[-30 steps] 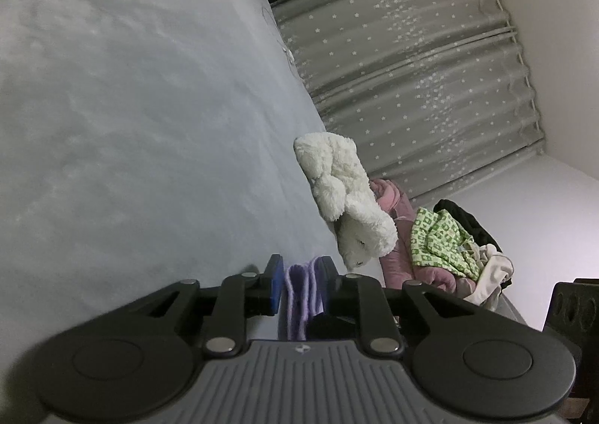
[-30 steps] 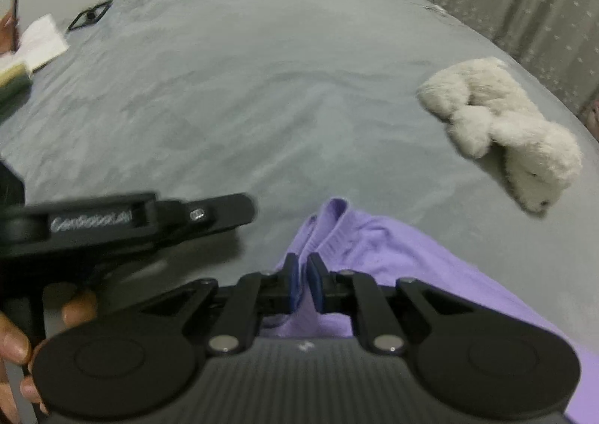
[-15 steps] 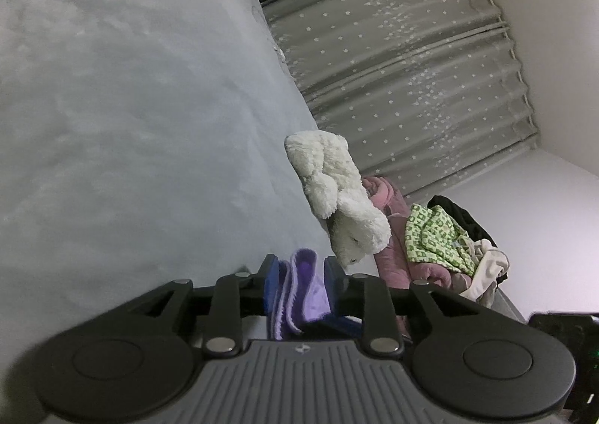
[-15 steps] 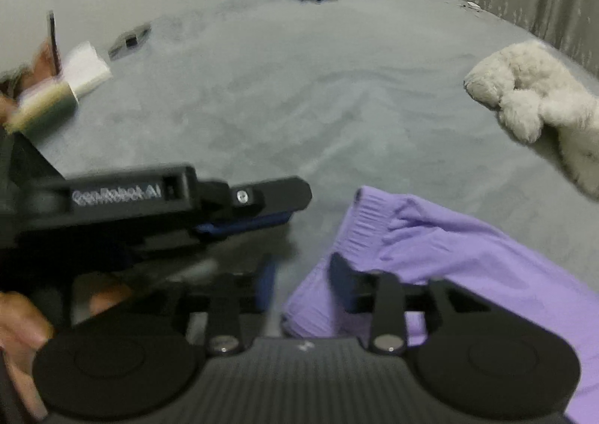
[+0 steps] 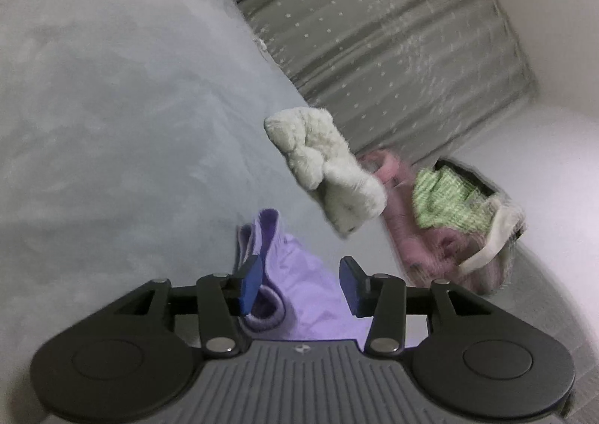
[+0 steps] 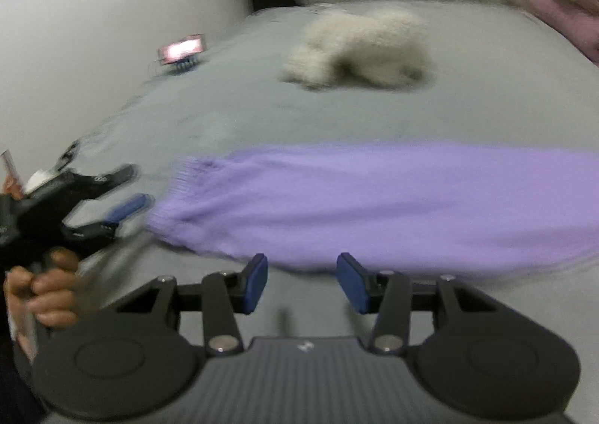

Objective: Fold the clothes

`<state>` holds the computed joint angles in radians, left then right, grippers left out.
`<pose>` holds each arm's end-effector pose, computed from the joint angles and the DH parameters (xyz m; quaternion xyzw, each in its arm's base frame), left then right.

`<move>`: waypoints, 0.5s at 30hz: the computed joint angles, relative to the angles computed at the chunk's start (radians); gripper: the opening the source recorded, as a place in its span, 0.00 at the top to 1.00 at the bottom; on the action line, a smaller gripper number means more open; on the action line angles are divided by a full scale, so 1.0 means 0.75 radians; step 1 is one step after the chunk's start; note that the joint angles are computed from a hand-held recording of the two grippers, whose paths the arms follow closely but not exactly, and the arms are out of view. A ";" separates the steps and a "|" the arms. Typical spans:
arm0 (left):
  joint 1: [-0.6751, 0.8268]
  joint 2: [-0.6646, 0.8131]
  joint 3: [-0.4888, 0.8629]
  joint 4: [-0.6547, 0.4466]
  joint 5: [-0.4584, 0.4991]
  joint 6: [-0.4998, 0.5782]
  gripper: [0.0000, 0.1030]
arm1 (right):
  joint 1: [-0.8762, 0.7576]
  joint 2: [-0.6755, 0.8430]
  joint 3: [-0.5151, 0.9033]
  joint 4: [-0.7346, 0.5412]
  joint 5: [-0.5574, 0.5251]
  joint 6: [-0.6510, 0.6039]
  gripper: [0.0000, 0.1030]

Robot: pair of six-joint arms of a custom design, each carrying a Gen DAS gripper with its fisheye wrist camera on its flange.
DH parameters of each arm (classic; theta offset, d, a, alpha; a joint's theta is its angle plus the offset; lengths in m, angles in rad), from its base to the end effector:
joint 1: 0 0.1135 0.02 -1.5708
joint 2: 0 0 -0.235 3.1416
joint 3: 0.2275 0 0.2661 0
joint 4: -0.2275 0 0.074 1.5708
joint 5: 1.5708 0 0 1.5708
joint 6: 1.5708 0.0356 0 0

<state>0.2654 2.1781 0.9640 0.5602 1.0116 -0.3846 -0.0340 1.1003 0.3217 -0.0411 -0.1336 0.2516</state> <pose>0.3694 0.0691 0.0280 -0.0473 0.8119 -0.4568 0.3606 0.2148 -0.0026 0.1037 0.1079 0.9223 0.1015 0.3571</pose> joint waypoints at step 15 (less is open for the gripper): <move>-0.151 -0.214 -0.054 -0.349 -0.520 0.326 0.93 | -0.646 -0.362 -0.265 -0.167 -0.270 -0.462 0.58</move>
